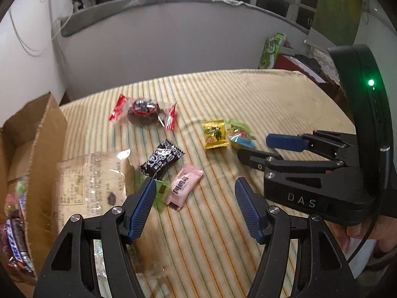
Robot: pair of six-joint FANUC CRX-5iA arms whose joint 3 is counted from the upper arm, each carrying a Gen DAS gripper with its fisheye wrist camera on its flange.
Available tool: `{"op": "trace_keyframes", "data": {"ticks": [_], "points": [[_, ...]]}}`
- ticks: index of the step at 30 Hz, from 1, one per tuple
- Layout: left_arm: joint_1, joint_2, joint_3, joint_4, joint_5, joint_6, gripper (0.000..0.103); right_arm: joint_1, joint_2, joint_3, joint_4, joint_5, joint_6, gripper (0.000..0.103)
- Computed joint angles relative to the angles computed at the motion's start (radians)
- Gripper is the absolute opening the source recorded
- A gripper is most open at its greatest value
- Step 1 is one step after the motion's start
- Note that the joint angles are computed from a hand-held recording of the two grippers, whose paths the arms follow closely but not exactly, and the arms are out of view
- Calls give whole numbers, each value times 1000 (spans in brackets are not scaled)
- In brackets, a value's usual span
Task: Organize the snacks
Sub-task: 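Grasp the green-blue jelly cup with the right tool while the left tool grasps a pink candy, then carry the jelly cup and pink candy over the cardboard box with both tools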
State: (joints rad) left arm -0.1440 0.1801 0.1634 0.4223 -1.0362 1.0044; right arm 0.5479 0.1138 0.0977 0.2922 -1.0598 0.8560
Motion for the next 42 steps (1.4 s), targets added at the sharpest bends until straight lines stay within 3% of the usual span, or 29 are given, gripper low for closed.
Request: {"op": "trace_keyframes", "data": {"ticks": [10, 12, 16, 22, 27, 33, 37, 42], "points": [[-8, 60, 57, 26, -56, 18, 63, -25, 38, 53, -44, 2, 85, 49], [-11, 70, 72, 19, -61, 29, 59, -27, 38, 52, -41, 3, 85, 45], [-12, 83, 100, -5, -76, 45, 33, -27, 29, 42, -43, 3, 91, 35], [-12, 85, 105, -24, -77, 48, 21, -24, 5, 16, -43, 11, 80, 32], [-5, 82, 102, -23, -89, 27, 20, -18, -39, -27, -30, 11, 45, 31], [-42, 95, 137, -108, -87, -18, 24, -15, -73, -56, -23, 2, 19, 31], [-43, 101, 149, -97, -117, -11, 18, -9, -101, -85, -12, 6, -14, 31], [-52, 81, 116, -83, -102, 2, 18, -2, -136, -123, -5, 14, -53, 31]]}}
